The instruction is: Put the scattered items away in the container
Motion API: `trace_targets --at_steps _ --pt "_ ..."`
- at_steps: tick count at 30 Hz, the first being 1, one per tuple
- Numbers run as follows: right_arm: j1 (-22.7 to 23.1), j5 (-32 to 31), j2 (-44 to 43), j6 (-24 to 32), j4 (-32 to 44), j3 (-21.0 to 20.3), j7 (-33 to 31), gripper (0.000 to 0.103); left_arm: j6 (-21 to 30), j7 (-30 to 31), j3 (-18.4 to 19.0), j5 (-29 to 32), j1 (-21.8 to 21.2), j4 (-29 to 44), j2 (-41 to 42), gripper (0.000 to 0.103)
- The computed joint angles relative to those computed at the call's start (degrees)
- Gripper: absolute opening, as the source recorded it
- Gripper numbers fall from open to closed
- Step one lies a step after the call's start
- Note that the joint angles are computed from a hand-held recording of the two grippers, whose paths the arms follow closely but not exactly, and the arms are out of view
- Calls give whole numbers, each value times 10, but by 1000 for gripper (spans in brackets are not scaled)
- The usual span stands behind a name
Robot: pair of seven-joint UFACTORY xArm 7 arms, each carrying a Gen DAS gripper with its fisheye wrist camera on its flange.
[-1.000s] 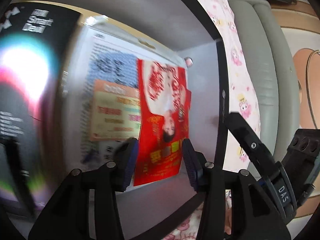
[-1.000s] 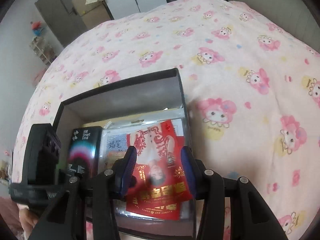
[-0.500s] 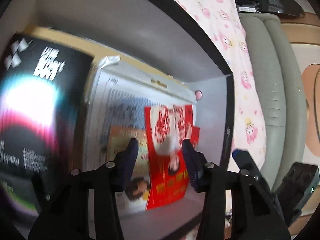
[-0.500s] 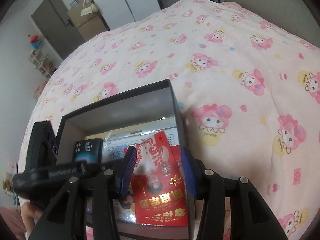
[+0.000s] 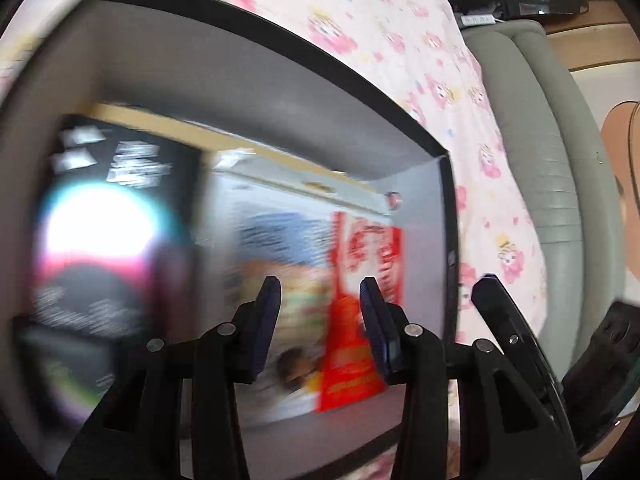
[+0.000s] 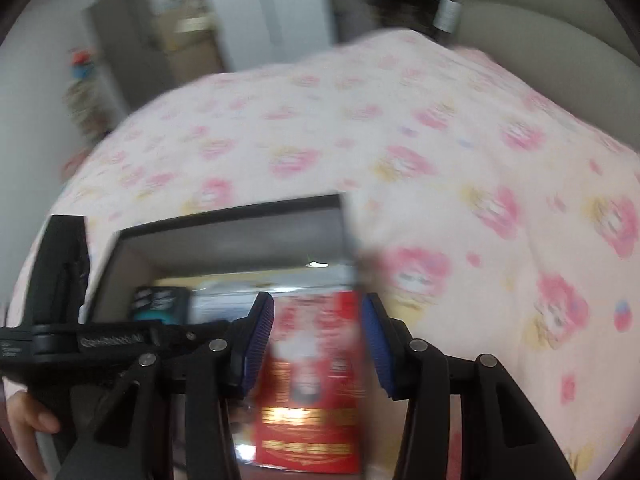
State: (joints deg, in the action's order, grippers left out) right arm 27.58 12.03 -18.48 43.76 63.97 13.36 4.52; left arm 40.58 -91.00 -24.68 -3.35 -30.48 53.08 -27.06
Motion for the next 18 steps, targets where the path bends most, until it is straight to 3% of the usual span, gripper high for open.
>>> trace_targets --at_steps 2,3,4,7,10,12,18 --pt "35 65 22 47 22 -17 -62 42 47 -31 6 23 -21 -10 -38 41" --pt "43 75 37 76 35 -14 -80 42 51 -39 -10 26 -12 -4 -33 41" --pt "43 71 48 95 43 -6 -85 42 54 -41 -17 28 -8 0 -29 41" --pt "40 6 84 143 67 27 -57 42 87 -27 10 26 -45 -19 -65 41" --pt "37 -39 118 197 89 36 -23 42 45 -5 -74 -11 44 -14 -36 41" --pt "38 -57 118 196 83 36 -17 42 40 -4 -82 13 57 11 -3 41" --pt "33 -77 102 193 67 31 12 40 79 -17 -79 45 40 35 5 43"
